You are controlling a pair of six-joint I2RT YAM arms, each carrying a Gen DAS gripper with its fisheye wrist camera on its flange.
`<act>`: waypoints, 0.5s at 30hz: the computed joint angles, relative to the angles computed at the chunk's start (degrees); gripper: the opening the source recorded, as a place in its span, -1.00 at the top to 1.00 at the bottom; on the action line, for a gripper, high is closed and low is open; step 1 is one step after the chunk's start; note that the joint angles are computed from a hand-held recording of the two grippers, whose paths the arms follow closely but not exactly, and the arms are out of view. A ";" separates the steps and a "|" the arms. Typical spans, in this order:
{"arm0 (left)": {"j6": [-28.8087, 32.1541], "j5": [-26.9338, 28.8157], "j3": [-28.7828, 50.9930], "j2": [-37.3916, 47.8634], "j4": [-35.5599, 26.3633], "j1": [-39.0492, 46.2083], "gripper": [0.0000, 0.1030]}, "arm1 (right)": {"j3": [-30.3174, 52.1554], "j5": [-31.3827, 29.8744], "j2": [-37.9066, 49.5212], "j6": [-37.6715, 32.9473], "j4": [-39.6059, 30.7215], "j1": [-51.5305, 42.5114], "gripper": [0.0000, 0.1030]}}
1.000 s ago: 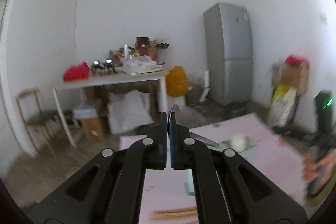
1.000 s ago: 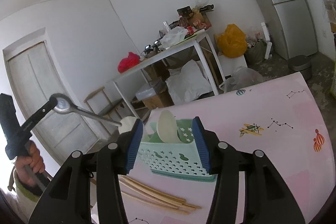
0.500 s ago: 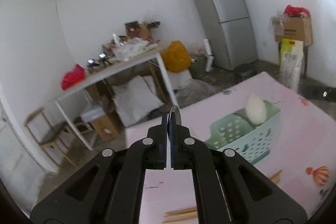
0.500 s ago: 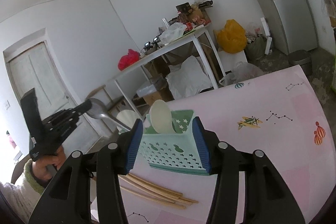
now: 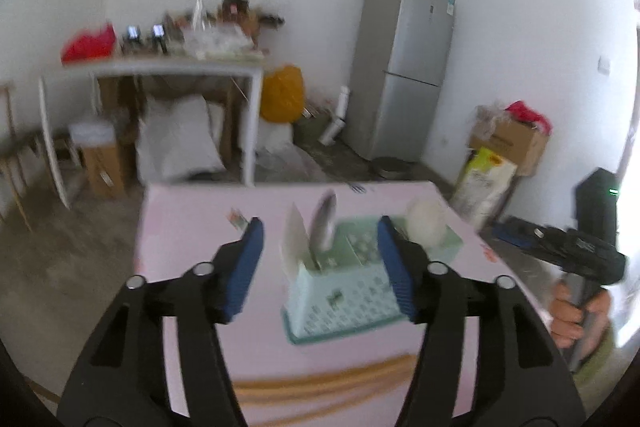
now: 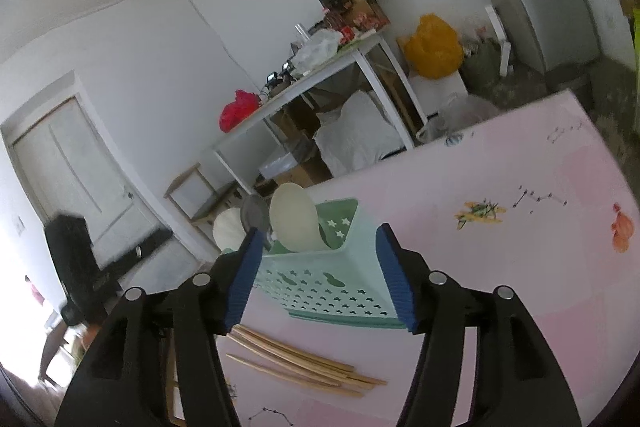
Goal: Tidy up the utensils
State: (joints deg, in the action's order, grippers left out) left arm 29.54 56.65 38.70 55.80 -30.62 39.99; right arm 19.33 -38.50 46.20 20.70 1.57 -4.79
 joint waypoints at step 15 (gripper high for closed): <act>-3.98 -7.03 -9.37 13.18 18.18 -13.29 -0.38 | 4.86 0.44 27.64 8.10 15.65 7.27 -0.28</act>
